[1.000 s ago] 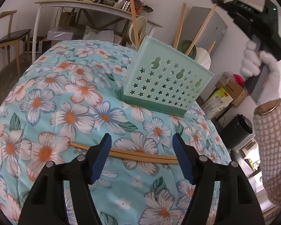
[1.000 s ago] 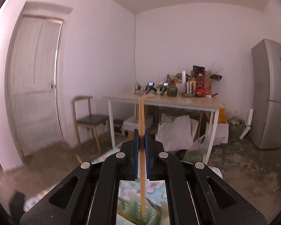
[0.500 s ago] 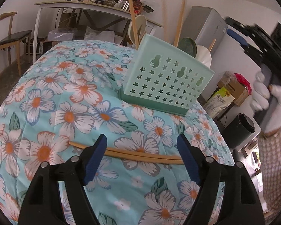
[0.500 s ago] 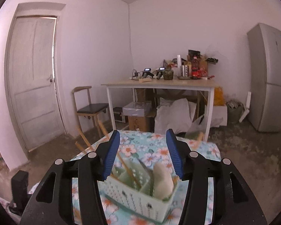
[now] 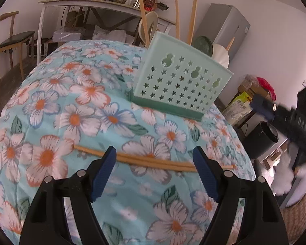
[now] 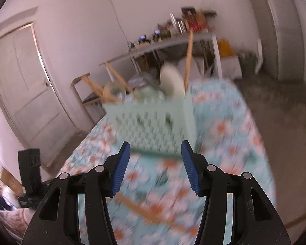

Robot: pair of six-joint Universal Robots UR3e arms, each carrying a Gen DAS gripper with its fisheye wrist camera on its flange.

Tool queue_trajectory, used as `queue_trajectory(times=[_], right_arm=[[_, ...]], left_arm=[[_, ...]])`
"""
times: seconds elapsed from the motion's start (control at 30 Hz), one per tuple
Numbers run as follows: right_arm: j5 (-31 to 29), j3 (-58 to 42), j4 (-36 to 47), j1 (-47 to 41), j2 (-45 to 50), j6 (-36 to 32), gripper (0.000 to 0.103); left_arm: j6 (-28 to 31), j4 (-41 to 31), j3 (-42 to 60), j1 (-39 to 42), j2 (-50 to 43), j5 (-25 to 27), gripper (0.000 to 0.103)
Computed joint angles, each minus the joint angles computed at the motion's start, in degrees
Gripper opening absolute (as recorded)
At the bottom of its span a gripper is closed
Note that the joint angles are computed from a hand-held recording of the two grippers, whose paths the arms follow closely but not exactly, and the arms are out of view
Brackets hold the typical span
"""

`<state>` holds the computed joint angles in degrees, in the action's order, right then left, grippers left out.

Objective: Organize utensils
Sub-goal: 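Grasp another chopstick with the left tool while the right tool returns to the table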

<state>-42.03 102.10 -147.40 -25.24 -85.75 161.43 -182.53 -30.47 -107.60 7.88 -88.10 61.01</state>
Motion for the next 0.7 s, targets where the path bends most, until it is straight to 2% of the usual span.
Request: queue_trajectory(times=[0.17, 0.27, 0.4, 0.53, 0.6, 0.7], right_arm=[[-1.21, 7.45, 2.64, 0.72, -2.64, -2.12, 0.050], [-1.80, 10.73, 4.04, 0.94, -4.42, -4.44, 0.050], [-1.07, 12.37, 6.65, 0.85, -5.88, -6.56, 0.050], [0.13, 12.71, 7.79, 0.06, -6.40, -7.43, 0.050], [0.42, 12.52, 8.29, -0.19, -6.21, -7.65, 0.050], [1.10, 12.28, 9.67, -0.72, -6.18, -8.06, 0.050]], left_arm=[[2.10, -4.15, -1.67, 1.15, 2.66, -0.08, 0.075], [1.13, -4.59, -2.60, 2.34, 3.25, -0.97, 0.069], [-2.45, -6.90, -2.36, 5.47, 1.94, -4.66, 0.054], [-7.10, -9.06, -2.96, 10.49, -0.60, -11.58, 0.040], [-10.27, -7.62, -4.27, 13.29, -2.24, -16.06, 0.036], [-15.65, -5.80, -5.00, 15.79, -4.82, -19.74, 0.022]])
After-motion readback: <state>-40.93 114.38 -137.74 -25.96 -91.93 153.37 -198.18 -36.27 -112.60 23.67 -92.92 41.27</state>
